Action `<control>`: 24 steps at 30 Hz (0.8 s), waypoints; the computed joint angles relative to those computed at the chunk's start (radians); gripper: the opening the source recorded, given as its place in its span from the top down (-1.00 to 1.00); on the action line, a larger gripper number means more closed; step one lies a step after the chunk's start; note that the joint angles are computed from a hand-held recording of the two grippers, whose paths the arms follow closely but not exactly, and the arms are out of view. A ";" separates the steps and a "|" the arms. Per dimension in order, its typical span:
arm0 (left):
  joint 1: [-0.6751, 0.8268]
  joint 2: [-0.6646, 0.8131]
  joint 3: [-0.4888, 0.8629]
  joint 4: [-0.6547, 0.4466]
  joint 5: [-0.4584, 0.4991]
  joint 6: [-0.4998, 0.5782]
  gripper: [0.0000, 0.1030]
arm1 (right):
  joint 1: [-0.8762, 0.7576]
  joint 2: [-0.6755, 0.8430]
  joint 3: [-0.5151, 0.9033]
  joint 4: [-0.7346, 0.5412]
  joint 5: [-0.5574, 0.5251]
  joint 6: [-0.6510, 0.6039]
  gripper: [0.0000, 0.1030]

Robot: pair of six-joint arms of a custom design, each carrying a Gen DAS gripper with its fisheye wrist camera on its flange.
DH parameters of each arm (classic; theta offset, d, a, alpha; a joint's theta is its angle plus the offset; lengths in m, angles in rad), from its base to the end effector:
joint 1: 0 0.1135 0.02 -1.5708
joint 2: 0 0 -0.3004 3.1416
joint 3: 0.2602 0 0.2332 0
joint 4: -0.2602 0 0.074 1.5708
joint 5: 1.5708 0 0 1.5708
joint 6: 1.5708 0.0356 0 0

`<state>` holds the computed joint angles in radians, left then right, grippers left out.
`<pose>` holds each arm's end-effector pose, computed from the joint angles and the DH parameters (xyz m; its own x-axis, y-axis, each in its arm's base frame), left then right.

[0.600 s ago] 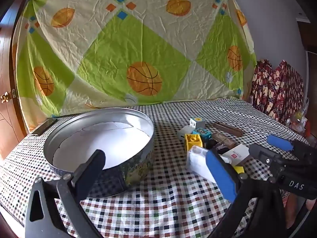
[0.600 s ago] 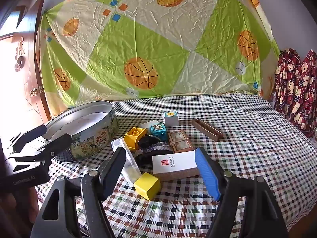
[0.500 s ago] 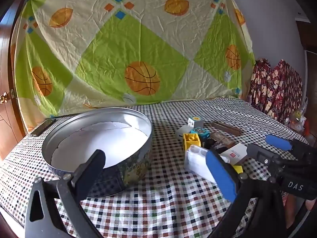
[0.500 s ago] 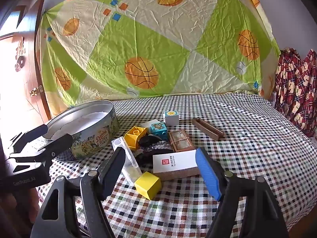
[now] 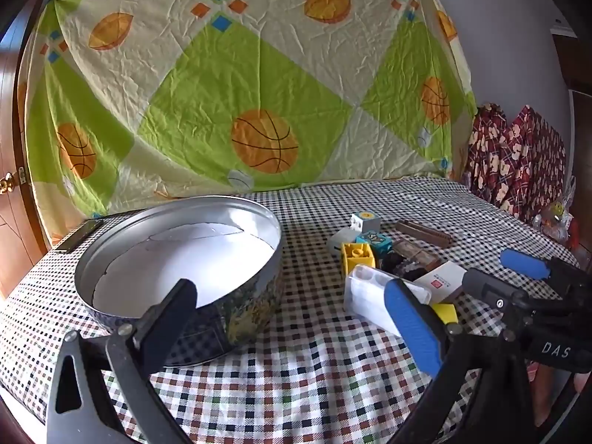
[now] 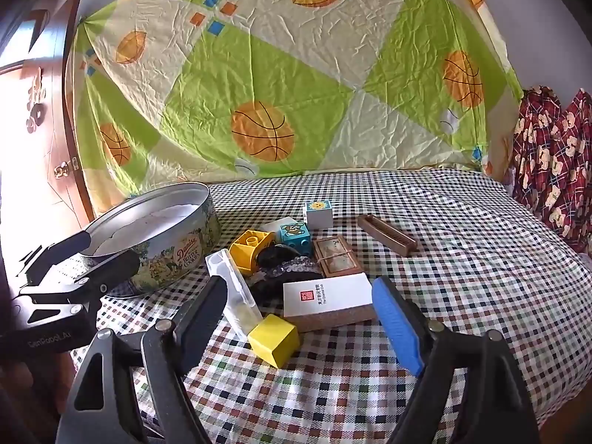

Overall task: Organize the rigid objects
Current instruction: 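Move left tool toward the clear plastic box while right tool approaches the yellow cube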

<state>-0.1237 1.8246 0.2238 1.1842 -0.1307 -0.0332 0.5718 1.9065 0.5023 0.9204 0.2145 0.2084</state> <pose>0.2473 -0.0261 0.1330 -0.4015 0.0168 -0.9157 -0.0093 0.9997 0.0224 0.2663 0.1624 0.1342 -0.4593 -0.0552 -0.8866 -0.2813 0.9557 0.0863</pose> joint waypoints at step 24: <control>-0.056 0.046 0.037 -0.031 -0.032 -0.002 -0.99 | -0.050 0.011 -0.018 0.015 -0.026 0.009 -0.63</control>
